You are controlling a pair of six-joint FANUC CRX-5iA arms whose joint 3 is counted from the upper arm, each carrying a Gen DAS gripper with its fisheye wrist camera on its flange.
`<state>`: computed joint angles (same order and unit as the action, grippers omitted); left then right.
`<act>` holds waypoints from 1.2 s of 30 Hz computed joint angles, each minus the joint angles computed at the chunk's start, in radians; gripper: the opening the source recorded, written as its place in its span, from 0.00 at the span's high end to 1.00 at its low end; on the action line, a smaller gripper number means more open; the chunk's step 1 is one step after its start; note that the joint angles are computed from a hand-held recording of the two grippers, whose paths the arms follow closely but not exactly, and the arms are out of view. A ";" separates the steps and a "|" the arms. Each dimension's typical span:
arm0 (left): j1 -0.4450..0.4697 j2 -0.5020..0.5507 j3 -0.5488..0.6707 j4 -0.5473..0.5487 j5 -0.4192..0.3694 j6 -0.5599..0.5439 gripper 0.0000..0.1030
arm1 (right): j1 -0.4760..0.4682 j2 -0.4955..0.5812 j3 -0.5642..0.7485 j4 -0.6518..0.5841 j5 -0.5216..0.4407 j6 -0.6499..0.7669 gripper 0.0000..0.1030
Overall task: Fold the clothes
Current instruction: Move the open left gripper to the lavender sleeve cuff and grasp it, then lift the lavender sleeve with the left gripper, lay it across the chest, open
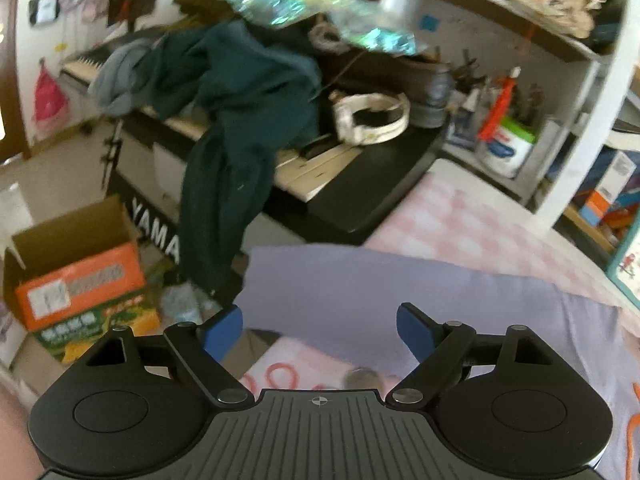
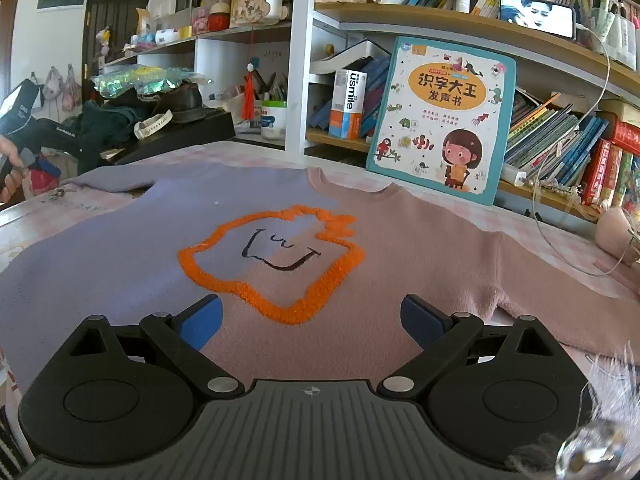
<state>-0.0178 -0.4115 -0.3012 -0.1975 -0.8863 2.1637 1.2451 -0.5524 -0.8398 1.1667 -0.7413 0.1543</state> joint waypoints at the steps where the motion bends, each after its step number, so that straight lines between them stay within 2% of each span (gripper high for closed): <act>1: 0.014 -0.002 -0.010 0.020 0.005 -0.009 0.17 | 0.000 0.000 0.001 -0.003 0.000 0.001 0.07; 5: 0.078 -0.009 -0.060 0.124 0.046 -0.045 0.27 | -0.004 0.004 0.009 -0.026 0.005 0.022 0.07; 7: 0.108 -0.009 -0.086 0.182 0.075 -0.057 0.36 | -0.003 0.007 0.013 -0.035 0.003 0.031 0.07; 15: 0.194 -0.030 -0.206 0.385 0.193 -0.069 0.36 | 0.005 0.014 0.018 -0.041 -0.011 0.042 0.07; 17: 0.206 -0.039 -0.227 0.405 0.217 -0.060 0.37 | 0.006 0.016 0.021 -0.050 -0.012 0.048 0.07; 19: 0.220 -0.057 -0.264 0.455 0.259 -0.093 0.57 | 0.006 0.018 0.025 -0.057 -0.011 0.057 0.07; 20: 0.223 -0.065 -0.277 0.475 0.276 -0.103 0.62 | 0.006 0.019 0.026 -0.059 -0.012 0.059 0.07; 21: 0.223 -0.073 -0.286 0.483 0.291 -0.109 0.72 | 0.007 0.020 0.027 -0.060 -0.014 0.061 0.07; 22: 0.220 -0.077 -0.288 0.479 0.301 -0.113 0.82 | 0.008 0.021 0.027 -0.058 -0.016 0.061 0.07; 25: 0.200 -0.083 -0.262 0.411 0.298 -0.088 0.96 | 0.009 0.023 0.027 -0.053 -0.018 0.061 0.07; 28: 0.144 -0.085 -0.201 0.281 0.276 -0.029 0.97 | 0.008 0.024 0.028 -0.056 -0.018 0.064 0.07; 32: 0.032 -0.089 -0.117 0.165 0.274 -0.046 0.97 | 0.007 0.028 0.036 -0.076 -0.019 0.077 0.07; 36: -0.095 -0.061 -0.041 0.151 0.338 -0.127 0.97 | 0.010 0.035 0.045 -0.094 -0.027 0.090 0.07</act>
